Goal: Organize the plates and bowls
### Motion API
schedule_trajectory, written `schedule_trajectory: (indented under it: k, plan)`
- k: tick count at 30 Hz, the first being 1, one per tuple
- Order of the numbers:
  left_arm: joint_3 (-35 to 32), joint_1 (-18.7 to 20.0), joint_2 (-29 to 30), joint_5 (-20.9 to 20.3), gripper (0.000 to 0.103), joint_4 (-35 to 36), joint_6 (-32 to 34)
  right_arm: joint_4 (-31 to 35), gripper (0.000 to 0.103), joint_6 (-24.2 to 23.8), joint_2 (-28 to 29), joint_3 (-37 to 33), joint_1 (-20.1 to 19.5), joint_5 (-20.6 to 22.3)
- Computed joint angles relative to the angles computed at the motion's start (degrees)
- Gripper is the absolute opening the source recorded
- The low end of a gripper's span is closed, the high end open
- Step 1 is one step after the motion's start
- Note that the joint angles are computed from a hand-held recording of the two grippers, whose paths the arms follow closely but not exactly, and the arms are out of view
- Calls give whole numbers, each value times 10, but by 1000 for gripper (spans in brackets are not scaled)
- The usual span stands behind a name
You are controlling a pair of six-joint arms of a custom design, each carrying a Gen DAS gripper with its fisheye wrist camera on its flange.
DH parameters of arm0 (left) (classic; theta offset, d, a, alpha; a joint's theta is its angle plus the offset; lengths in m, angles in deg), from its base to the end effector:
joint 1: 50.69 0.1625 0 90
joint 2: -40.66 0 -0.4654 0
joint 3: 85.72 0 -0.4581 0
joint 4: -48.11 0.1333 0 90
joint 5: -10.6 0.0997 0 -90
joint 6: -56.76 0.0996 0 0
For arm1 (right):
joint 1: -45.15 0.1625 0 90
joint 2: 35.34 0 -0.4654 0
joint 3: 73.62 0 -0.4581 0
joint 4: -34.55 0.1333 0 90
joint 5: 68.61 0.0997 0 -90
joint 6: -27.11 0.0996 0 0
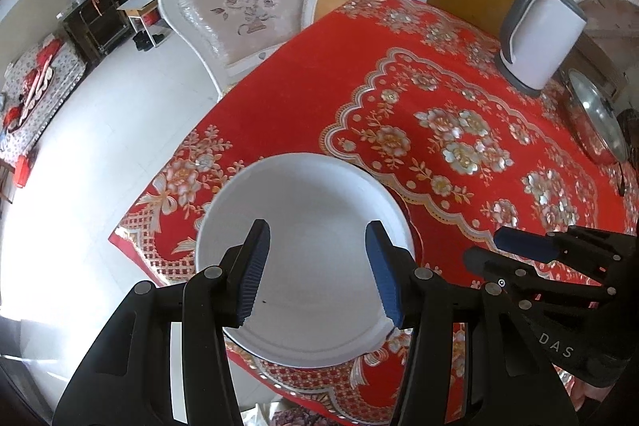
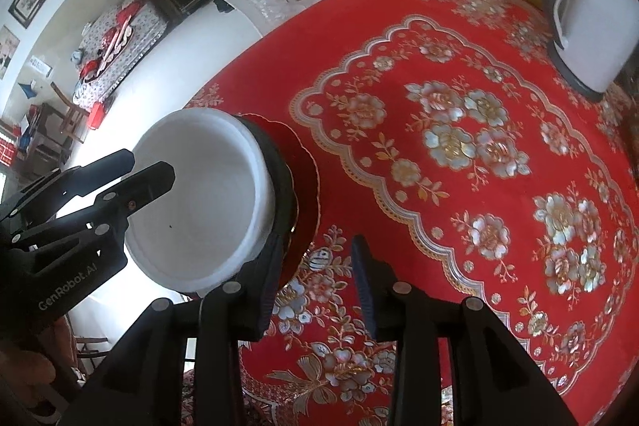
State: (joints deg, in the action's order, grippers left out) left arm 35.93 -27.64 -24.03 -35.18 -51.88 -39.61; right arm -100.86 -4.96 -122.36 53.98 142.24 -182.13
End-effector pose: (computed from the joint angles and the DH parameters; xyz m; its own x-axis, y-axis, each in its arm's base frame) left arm -0.3481 -0.3685 0.0776 -0.6449 -0.3608 -0.6737 0.1177 0.8241 -0.5541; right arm 0.1520 -0.4639 0.2467 -0.7093 -0.5927 0.3817 -0.5895 0.7955 0.1398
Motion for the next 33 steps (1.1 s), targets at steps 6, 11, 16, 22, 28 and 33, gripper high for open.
schedule_trajectory:
  k: [6, 11, 16, 22, 28, 33]
  plan:
    - [0, -1, 7, -5, 50, -15, 13, 5, 36, 0, -8, 3, -4, 4]
    - [9, -4, 6, -18, 50, -20, 0, 3, 39, -7, -10, 11, -3, 9]
    - [29, -24, -2, -16, 50, -16, -67, -25, 42, -20, -15, 32, 2, 17]
    - [57, -36, -19, -26, 50, -38, -94, -47, 44, -31, -24, 53, 1, 30]
    - [37, -46, -3, -41, 50, 63, -137, -37, 45, -35, -24, 58, -2, 18]
    - [47, -55, -17, -46, 50, 83, -182, -31, 45, -35, -26, 61, -8, 11]
